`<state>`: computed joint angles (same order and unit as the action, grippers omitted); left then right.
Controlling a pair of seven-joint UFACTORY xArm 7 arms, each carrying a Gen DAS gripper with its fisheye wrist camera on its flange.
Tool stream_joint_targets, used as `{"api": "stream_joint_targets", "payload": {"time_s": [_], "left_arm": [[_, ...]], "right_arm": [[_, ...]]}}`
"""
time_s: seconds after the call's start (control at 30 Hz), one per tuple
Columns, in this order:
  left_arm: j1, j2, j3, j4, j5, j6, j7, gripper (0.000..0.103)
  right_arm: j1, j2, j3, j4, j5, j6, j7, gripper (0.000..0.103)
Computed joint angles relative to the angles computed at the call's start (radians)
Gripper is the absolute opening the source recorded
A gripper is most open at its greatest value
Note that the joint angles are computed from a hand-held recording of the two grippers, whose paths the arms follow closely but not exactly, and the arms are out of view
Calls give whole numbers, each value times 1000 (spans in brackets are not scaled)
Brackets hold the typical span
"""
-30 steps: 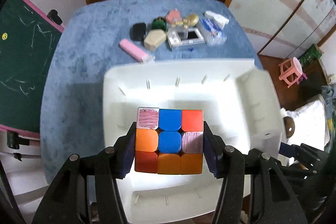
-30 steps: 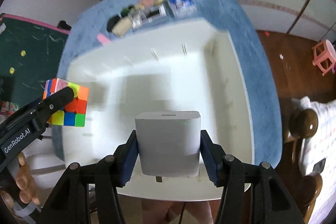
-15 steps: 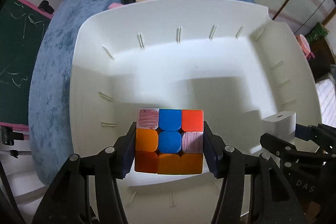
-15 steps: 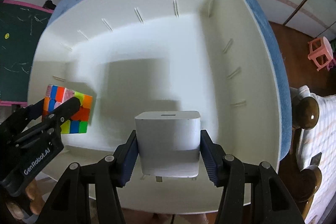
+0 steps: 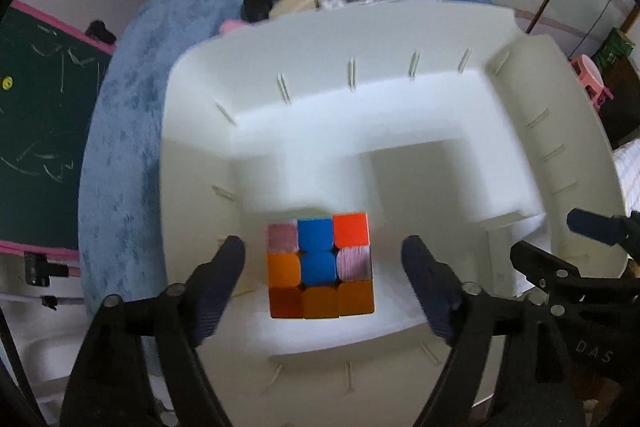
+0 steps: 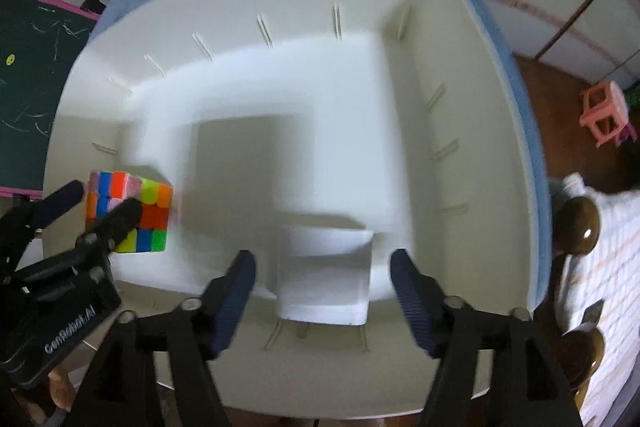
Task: Organize rigid objects
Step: 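Lower the cube into the tray and open the left tool while the right tool releases the white box, then move both tools back toward the remaining items on the table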
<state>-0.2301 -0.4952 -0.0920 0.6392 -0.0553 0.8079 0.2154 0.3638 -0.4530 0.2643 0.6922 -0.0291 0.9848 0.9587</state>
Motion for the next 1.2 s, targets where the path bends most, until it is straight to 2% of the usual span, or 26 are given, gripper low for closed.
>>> {"api": "stream_joint_targets", "payload": {"time_s": [0.23,0.33,0.67,1.0,1.2], "left_arm": [[-6,-10,12,34,-31,51,10,85],[3,-18,4,47,-24,75,-11,85],[8,-64,9,64,-29,82,-40,84],[-3,-96,17,88,-51,84,-15,84],[-8,-91,35,154,-81,112,3,84]], "right_arm": [[-8,-11,33,35,-60,18,22,74],[-9,-42,26,31,-73,22,21,74],[-32,-134,37,39,-86,38,17,74],[-53,-215,36,39,-76,33,16,74],[-83,-254,24,49,-70,25,10,74]]}}
